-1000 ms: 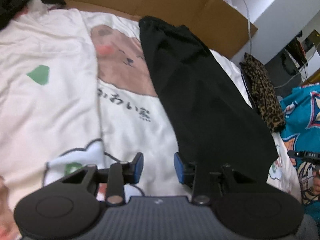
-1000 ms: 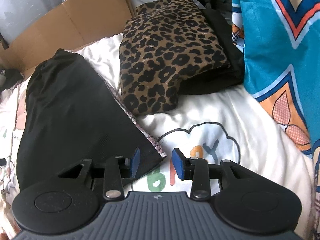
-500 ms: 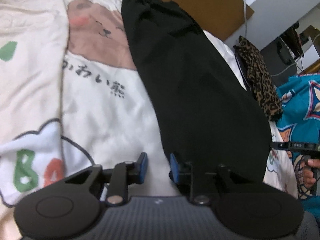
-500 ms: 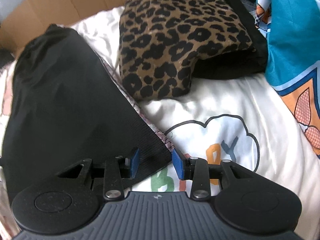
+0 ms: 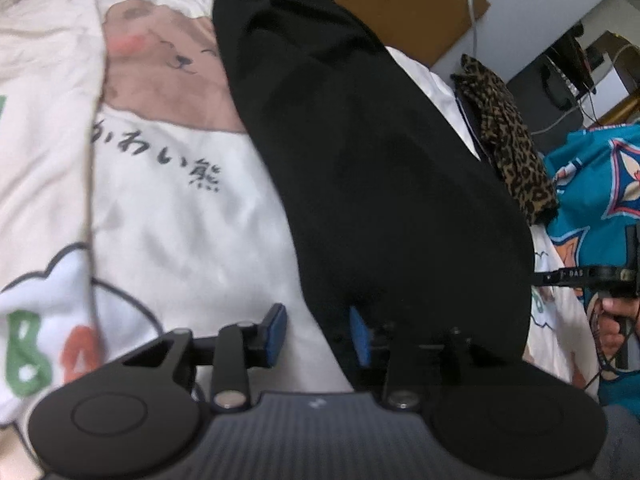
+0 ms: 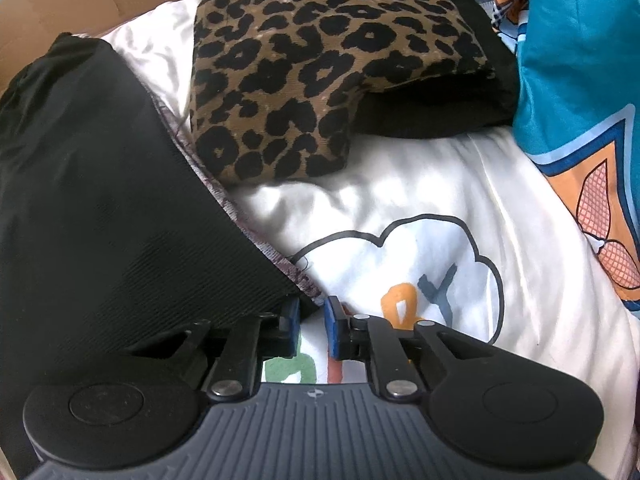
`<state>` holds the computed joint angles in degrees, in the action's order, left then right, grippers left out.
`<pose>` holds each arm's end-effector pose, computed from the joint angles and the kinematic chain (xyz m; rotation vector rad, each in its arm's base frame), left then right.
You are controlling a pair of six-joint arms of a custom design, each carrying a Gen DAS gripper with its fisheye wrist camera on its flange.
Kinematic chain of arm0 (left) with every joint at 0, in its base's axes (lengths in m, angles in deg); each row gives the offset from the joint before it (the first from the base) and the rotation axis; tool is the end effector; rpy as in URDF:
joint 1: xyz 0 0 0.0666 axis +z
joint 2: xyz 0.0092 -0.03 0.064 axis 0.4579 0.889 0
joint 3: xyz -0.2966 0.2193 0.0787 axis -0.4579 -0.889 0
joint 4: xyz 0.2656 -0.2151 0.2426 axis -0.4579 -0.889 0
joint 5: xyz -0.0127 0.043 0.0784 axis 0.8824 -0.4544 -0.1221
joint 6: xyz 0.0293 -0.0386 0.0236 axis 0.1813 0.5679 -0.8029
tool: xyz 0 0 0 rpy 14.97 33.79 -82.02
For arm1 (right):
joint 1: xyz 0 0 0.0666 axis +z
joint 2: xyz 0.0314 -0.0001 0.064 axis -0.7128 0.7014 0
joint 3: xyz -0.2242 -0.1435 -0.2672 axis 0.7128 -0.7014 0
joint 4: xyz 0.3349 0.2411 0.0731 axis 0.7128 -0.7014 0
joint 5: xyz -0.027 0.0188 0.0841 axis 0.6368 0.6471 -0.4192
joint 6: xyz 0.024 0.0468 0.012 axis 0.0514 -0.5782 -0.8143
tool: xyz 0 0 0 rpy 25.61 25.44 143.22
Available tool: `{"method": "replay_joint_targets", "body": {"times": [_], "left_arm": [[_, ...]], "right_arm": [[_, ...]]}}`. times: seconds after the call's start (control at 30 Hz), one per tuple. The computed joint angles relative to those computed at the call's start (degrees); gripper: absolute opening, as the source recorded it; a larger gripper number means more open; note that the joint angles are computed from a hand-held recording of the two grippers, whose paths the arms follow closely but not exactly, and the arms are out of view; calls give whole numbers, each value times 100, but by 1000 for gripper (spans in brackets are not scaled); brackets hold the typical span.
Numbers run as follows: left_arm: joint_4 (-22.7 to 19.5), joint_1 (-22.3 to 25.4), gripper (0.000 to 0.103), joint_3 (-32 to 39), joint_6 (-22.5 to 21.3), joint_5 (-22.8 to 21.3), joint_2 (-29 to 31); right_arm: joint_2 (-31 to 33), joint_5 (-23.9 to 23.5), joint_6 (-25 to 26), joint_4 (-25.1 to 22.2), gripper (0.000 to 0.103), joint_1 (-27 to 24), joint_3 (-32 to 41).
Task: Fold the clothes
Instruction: 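Move both open tools along the black shorts strip toward its end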
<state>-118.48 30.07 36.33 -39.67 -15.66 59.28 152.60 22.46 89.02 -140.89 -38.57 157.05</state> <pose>0.3625 0.0050 0.4851 -0.3247 2.5701 -0.5531 0.5600 0.0696 0.4879 -0.2580 2.8026 0.1088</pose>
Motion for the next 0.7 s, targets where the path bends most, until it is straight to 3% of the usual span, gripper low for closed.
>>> {"method": "replay_joint_targets", "body": {"times": [0.17, 0.2, 0.23, 0.27, 0.4, 0.7], "left_arm": [[-109, 3, 45, 47, -142, 159, 15], [-106, 28, 37, 18, -121, 257, -1], [-94, 59, 21, -19, -81, 370, -18], [-82, 81, 15, -67, -5, 493, -36], [-57, 94, 3, -172, 101, 557, -148], [-452, 655, 2, 5, -71, 441, -479]], "right_arm": [[-108, -21, 109, 44, 19, -48, -124], [-122, -31, 118, 50, 19, -56, -141], [-134, -41, 122, 56, 19, -61, -155], [-146, -50, 126, 62, 19, -67, -169], [-214, -64, 152, 90, 19, -79, -240], [-437, 38, 353, 145, 20, -99, -381]]}}
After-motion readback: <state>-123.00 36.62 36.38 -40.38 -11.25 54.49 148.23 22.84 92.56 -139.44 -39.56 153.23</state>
